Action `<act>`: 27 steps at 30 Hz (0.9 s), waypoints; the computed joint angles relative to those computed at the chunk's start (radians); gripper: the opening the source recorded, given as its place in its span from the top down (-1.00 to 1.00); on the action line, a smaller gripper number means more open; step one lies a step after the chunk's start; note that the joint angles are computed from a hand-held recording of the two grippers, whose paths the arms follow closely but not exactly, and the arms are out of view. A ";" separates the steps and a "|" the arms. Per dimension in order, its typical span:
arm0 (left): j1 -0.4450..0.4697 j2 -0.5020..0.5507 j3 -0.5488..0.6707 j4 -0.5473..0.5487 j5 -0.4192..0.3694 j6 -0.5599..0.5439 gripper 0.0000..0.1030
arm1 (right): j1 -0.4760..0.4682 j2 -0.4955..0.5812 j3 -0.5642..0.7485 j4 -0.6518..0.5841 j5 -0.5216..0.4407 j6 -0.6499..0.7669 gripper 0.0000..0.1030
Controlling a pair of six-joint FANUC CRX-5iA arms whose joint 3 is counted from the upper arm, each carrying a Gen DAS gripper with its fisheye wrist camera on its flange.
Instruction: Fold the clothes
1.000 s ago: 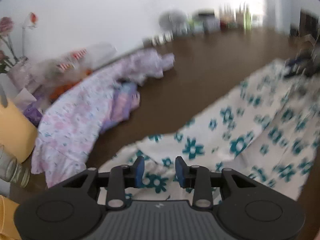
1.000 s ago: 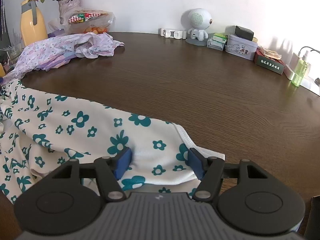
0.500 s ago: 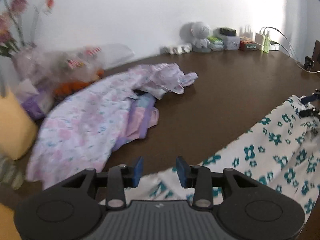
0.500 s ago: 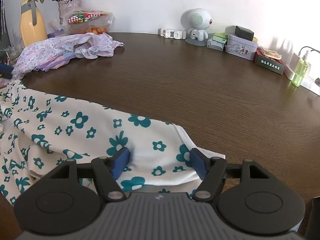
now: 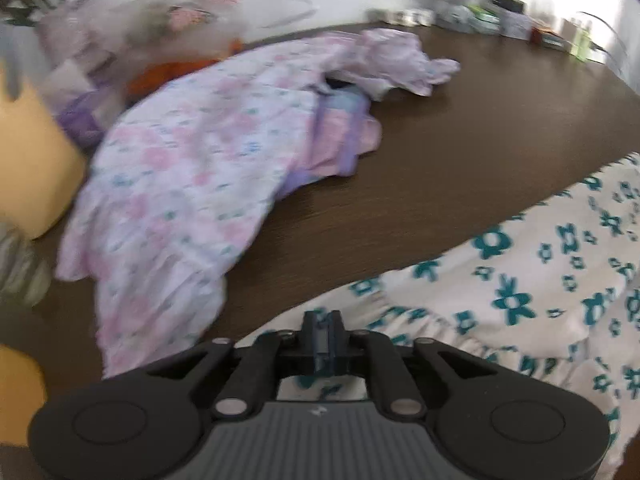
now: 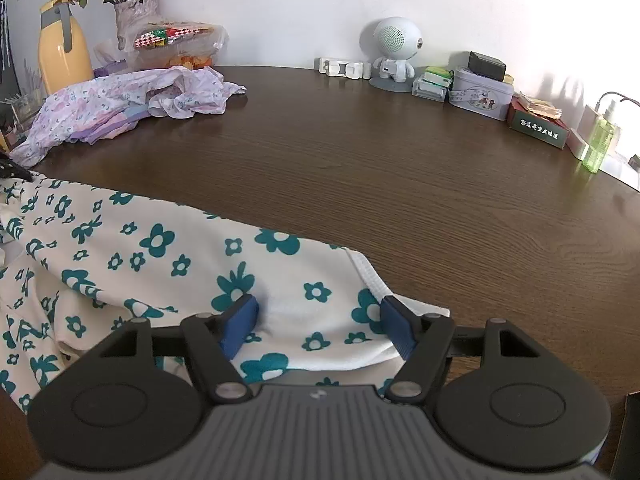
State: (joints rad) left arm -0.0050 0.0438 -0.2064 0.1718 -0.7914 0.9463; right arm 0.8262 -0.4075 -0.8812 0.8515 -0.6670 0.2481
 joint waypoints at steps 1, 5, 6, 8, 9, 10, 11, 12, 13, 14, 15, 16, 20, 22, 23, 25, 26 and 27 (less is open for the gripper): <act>0.004 -0.026 -0.032 0.024 0.036 -0.011 0.77 | 0.001 0.000 -0.001 0.003 -0.001 -0.003 -0.34; -0.011 -0.140 -0.214 0.334 0.144 -0.299 0.70 | 0.003 0.008 0.014 -0.015 -0.010 0.021 -0.35; -0.036 -0.155 -0.236 0.371 0.149 -0.353 0.68 | 0.005 0.012 0.020 -0.019 -0.015 0.029 -0.35; -0.090 -0.153 -0.235 0.355 0.153 -0.377 0.65 | 0.011 0.020 0.029 -0.021 -0.025 0.040 -0.35; -0.114 -0.138 -0.217 0.317 0.151 -0.355 0.65 | 0.013 0.023 0.031 -0.021 -0.028 0.040 -0.35; -0.130 -0.118 -0.194 0.271 0.144 -0.320 0.65 | 0.013 0.023 0.031 -0.022 -0.028 0.040 -0.35; -0.140 -0.101 -0.172 0.215 0.137 -0.271 0.65 | 0.012 0.022 0.029 -0.024 -0.025 0.036 -0.35; -0.146 -0.086 -0.152 0.154 0.133 -0.218 0.65 | 0.009 0.017 0.025 -0.027 -0.019 0.030 -0.35; -0.147 -0.077 -0.139 0.103 0.129 -0.171 0.65 | 0.009 0.011 0.018 -0.023 -0.015 0.021 -0.35; -0.133 -0.080 -0.149 0.087 0.140 -0.148 0.67 | 0.009 0.005 0.011 -0.018 -0.013 0.013 -0.35; -0.109 -0.089 -0.176 0.103 0.168 -0.147 0.70 | 0.010 0.000 0.004 -0.011 -0.010 0.005 -0.36; -0.081 -0.100 -0.204 0.137 0.189 -0.151 0.70 | 0.010 -0.006 -0.003 -0.004 -0.008 -0.003 -0.36; 0.016 -0.145 -0.241 0.120 0.219 0.000 0.67 | 0.006 -0.009 -0.009 0.005 -0.001 -0.007 -0.38; 0.059 -0.166 -0.275 0.164 0.225 -0.005 0.74 | 0.005 -0.009 -0.010 0.007 0.001 -0.007 -0.38; 0.073 -0.179 -0.293 0.186 0.231 -0.012 0.79 | 0.003 -0.011 -0.013 0.009 0.005 -0.008 -0.38; 0.081 -0.203 -0.321 0.185 0.252 0.000 0.79 | 0.001 -0.013 -0.017 0.017 0.008 -0.016 -0.38; 0.078 -0.209 -0.324 0.176 0.255 0.016 0.79 | 0.002 -0.014 -0.017 0.013 0.007 -0.014 -0.39; 0.075 -0.212 -0.319 0.156 0.250 0.040 0.79 | 0.002 -0.014 -0.017 0.013 0.007 -0.014 -0.39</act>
